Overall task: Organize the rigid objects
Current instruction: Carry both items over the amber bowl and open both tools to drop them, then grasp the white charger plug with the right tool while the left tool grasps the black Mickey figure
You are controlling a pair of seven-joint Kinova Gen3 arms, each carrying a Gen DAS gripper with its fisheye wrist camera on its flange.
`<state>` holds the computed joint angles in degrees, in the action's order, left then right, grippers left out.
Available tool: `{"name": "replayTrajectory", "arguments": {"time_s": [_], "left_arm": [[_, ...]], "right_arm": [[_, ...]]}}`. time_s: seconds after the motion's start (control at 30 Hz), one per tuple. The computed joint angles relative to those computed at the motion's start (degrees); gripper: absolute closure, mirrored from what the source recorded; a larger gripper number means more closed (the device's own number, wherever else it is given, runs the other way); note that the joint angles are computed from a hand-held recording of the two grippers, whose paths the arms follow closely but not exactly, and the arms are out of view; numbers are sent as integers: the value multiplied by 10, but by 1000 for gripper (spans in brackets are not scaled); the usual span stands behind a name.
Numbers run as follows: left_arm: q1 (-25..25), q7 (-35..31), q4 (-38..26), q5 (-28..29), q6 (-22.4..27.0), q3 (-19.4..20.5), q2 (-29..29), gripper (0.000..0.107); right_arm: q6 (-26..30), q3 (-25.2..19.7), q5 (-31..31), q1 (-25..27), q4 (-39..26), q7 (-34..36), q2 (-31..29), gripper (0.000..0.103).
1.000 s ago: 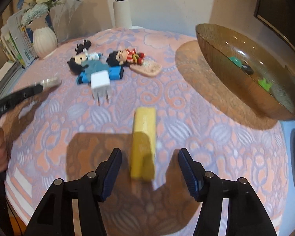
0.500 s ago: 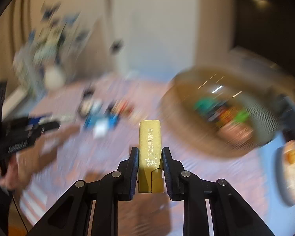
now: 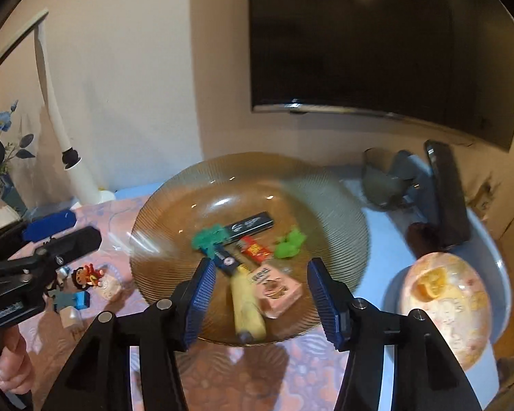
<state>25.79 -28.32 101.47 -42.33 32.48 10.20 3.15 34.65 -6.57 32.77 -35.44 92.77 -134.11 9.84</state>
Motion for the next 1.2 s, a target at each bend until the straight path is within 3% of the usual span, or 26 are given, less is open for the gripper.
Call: {"name": "replayTrajectory", "arguments": {"time_s": [0.13,0.2,0.27,0.3,0.37,0.47,0.6,0.77,0.87,1.0,1.13,1.2], "left_arm": [[-6,81,78,-27,6,-1,-74,49],[-36,128,103,-39,52,39,-117,49],[-60,174,141,-57,99,79,-170,41],[-68,196,162,-62,122,92,-196,32],[-90,223,188,-48,169,122,-240,28],[-82,196,220,5,184,93,-287,30],[-69,148,266,54,149,53,-317,30],[-62,50,272,84,68,-4,-298,30],[-58,-20,256,113,26,-61,-241,30],[-46,-113,252,177,-45,-143,-172,30],[-38,-205,266,267,-116,-209,-143,30],[-52,-244,270,301,-141,-207,-138,30]], "right_arm": [[-43,-25,-49,38,44,47,-34,49],[-61,-22,-85,30,58,84,-47,49],[-81,-56,-128,52,65,131,-53,49],[-87,-68,-149,53,67,154,-54,48],[-85,-70,-171,24,62,184,-49,48],[-81,-72,-191,-12,54,211,-30,48],[-70,-138,-285,22,31,295,21,48],[-41,-98,-339,-24,-11,343,75,48],[-36,-75,-325,-51,-32,335,95,48],[-40,-69,-326,-55,-58,341,129,48],[-51,-82,-351,-42,-75,368,161,48],[-59,-62,-336,-64,-76,359,164,48]]}}
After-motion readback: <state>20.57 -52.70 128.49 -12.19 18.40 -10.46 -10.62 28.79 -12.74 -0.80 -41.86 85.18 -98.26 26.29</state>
